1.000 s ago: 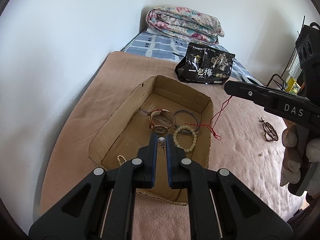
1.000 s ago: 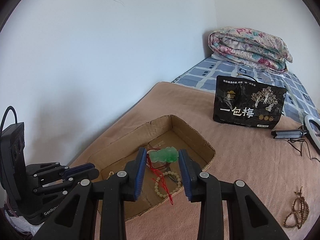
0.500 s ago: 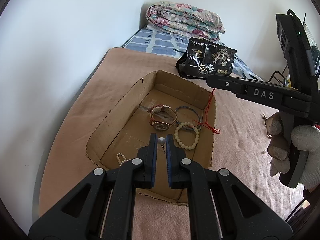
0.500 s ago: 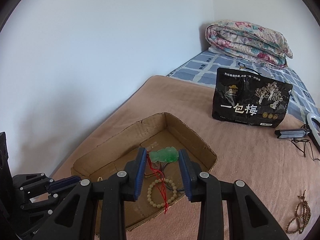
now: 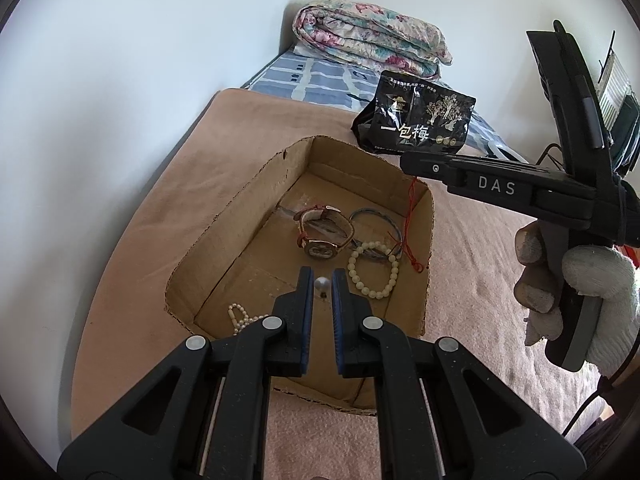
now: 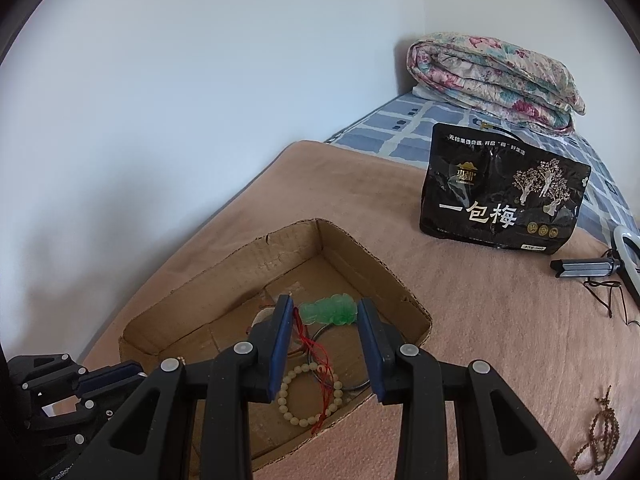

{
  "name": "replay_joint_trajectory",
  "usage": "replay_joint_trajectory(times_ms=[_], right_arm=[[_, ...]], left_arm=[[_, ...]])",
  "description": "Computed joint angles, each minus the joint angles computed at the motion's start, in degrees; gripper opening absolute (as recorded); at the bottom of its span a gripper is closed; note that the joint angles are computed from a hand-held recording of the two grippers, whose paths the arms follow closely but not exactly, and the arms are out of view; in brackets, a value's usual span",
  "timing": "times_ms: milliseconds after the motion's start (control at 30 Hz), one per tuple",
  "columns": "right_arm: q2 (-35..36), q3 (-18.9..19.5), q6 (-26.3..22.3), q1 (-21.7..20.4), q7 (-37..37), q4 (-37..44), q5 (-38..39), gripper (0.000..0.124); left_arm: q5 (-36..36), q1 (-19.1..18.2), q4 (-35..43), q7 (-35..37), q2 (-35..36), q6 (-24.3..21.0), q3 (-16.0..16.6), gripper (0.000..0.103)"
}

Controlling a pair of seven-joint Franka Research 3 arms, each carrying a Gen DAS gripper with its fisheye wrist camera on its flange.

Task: Organize jewelry
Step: 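Open the left gripper over the box while the right gripper releases the jade pendant into it, then move both grippers out of the box toward the wooden bead mala and second earring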

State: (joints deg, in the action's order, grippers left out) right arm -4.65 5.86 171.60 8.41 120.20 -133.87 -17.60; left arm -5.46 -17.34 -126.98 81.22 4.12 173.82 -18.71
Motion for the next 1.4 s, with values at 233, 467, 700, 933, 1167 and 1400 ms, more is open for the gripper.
replay_joint_trajectory(times_ms=[233,467,700,933,1167,1400], right_arm=[[-0.83,1.7,0.15,-2.94,11.62,0.06,-10.41,0.093],[-1.06,1.26,-2.87,-1.94,11.48,0.61,-10.12,0.103],[-1.68,1.22,-3.13,-1.7,11.76,0.33,-10.09,0.103],[-3.7,2.2,-3.46,-2.39,13.19,-0.65,-11.17,0.103],[-7.62,4.18,-4.37,-4.44,14.05,-2.84,-12.21,0.103],[-13.61,5.57,-4.55,-6.82,11.75,-7.37,-9.1,0.103]], left_arm=[[10.85,-1.78,-0.71,-10.43,-0.44,1.57,3.1,0.063],[17.48,-1.32,-0.06,-16.93,-0.49,0.49,3.43,0.068],[19.15,-1.04,-0.16,-18.09,-0.69,0.26,3.05,0.069],[20.66,-1.25,-0.35,-19.76,-1.18,0.32,3.16,0.069],[21.12,-1.37,-0.52,-20.43,-1.69,0.17,3.05,0.069],[27.31,-2.12,-0.84,-25.7,-2.74,0.22,3.33,0.069]])
